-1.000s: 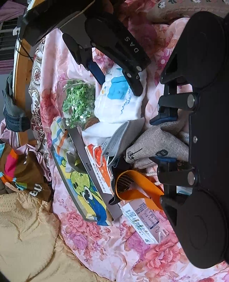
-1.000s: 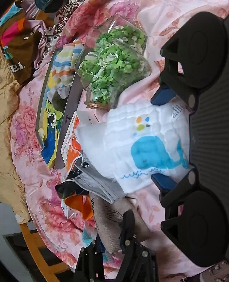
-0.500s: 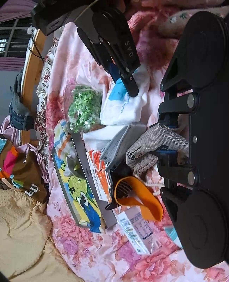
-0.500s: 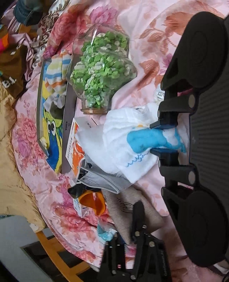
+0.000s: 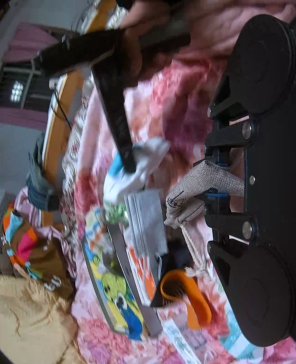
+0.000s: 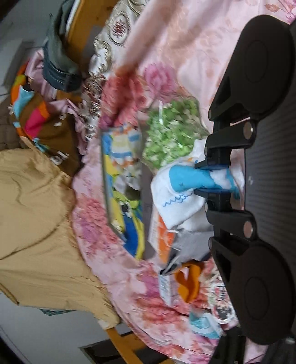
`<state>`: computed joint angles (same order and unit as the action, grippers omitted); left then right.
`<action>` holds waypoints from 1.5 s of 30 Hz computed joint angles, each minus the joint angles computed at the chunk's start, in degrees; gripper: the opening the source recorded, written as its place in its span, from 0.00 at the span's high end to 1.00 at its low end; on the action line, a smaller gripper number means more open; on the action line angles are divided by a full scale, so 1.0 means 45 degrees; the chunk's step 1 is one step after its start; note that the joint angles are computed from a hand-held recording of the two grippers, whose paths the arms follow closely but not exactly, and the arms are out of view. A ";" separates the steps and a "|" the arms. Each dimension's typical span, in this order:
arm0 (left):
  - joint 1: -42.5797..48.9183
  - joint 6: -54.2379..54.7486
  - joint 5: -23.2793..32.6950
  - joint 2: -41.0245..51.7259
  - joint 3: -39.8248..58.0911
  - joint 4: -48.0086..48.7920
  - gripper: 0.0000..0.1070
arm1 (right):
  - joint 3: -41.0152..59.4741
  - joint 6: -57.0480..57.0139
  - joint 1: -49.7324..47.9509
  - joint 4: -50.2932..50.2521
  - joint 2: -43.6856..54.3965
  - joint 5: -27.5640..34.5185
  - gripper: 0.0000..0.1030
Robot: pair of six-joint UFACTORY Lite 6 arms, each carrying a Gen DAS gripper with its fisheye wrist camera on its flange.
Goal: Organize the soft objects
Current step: 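Lift the pouch and the whale-print towel and carry them toward the frog tray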
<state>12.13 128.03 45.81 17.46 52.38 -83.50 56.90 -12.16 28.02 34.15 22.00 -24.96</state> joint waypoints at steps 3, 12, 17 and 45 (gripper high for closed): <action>0.0012 -0.0076 0.0549 -0.0088 -0.0261 0.0266 0.81 | -0.0354 0.0505 0.0069 -0.0466 -0.0156 -0.0811 0.83; 0.0747 0.0728 0.3108 -0.0313 -0.0973 -0.0453 0.81 | -0.1357 0.1435 0.0291 -0.1567 -0.0836 -0.3058 0.83; 0.0881 0.1243 0.3135 -0.0372 -0.1058 -0.1529 0.81 | -0.1787 0.1732 0.0300 -0.1760 -0.1110 -0.3971 0.83; -0.0301 -0.1218 -0.0080 0.6340 0.9976 -0.6913 0.81 | 0.6705 0.1289 -0.0736 -0.3151 0.4953 -0.2798 0.83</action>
<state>10.78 122.55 45.45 45.99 97.28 -114.61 87.07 -6.36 24.71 19.97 44.29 -37.55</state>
